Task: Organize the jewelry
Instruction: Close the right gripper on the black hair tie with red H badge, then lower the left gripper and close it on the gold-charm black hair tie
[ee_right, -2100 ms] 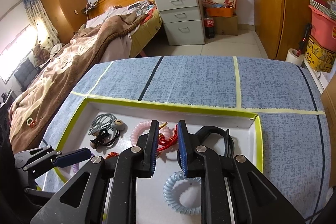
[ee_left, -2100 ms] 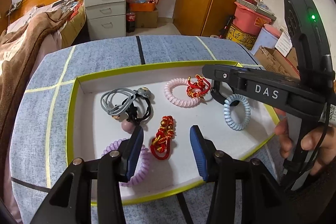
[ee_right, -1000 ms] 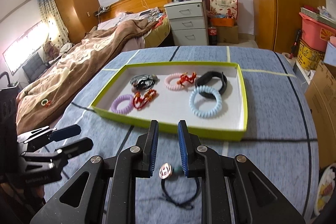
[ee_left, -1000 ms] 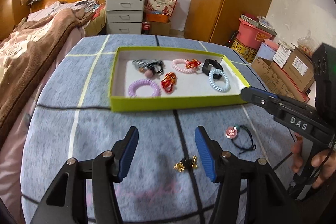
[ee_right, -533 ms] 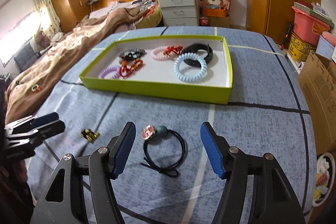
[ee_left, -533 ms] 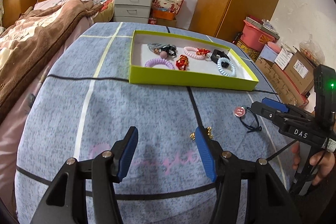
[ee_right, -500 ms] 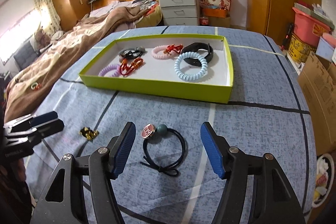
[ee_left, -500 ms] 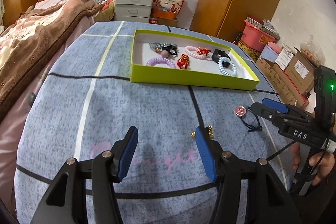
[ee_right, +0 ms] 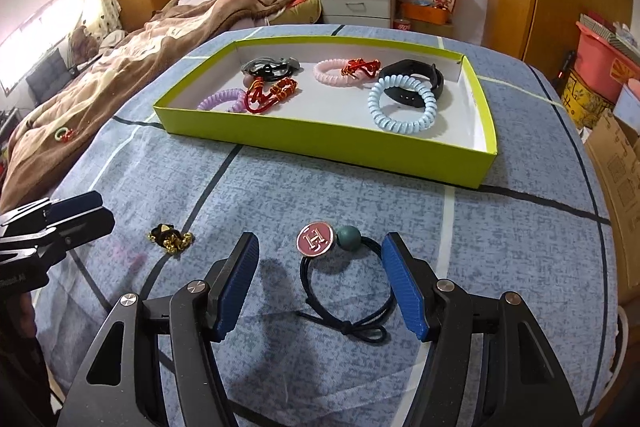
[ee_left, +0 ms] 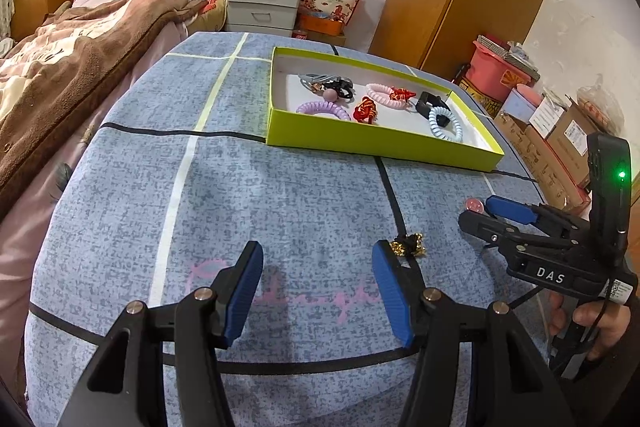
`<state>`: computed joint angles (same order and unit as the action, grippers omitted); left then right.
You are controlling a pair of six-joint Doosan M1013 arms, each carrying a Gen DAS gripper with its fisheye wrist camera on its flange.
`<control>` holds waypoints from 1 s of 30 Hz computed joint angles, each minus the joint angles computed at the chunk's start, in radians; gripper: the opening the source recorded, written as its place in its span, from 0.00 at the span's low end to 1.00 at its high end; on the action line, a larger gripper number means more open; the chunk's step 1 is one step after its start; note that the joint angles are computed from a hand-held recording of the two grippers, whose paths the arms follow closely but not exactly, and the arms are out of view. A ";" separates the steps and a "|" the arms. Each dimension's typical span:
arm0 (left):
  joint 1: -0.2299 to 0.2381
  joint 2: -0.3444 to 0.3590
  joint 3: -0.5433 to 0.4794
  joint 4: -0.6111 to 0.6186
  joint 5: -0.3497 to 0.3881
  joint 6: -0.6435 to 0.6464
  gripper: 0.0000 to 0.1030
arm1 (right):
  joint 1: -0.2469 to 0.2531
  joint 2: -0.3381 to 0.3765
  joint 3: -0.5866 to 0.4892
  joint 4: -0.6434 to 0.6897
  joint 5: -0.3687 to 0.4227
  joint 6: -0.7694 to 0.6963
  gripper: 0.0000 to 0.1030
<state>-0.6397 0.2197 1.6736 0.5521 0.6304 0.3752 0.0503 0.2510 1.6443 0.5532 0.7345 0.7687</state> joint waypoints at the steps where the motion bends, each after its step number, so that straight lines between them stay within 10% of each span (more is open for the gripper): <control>1: 0.000 0.002 -0.002 -0.004 0.002 0.005 0.57 | 0.003 0.000 0.000 -0.011 -0.005 0.004 0.62; 22: -0.002 0.027 -0.035 -0.073 0.006 0.104 0.57 | -0.005 -0.006 0.005 -0.038 -0.040 0.040 0.04; 30: -0.006 0.045 -0.062 -0.119 0.000 0.192 0.57 | -0.025 -0.014 0.011 0.033 -0.021 -0.023 0.03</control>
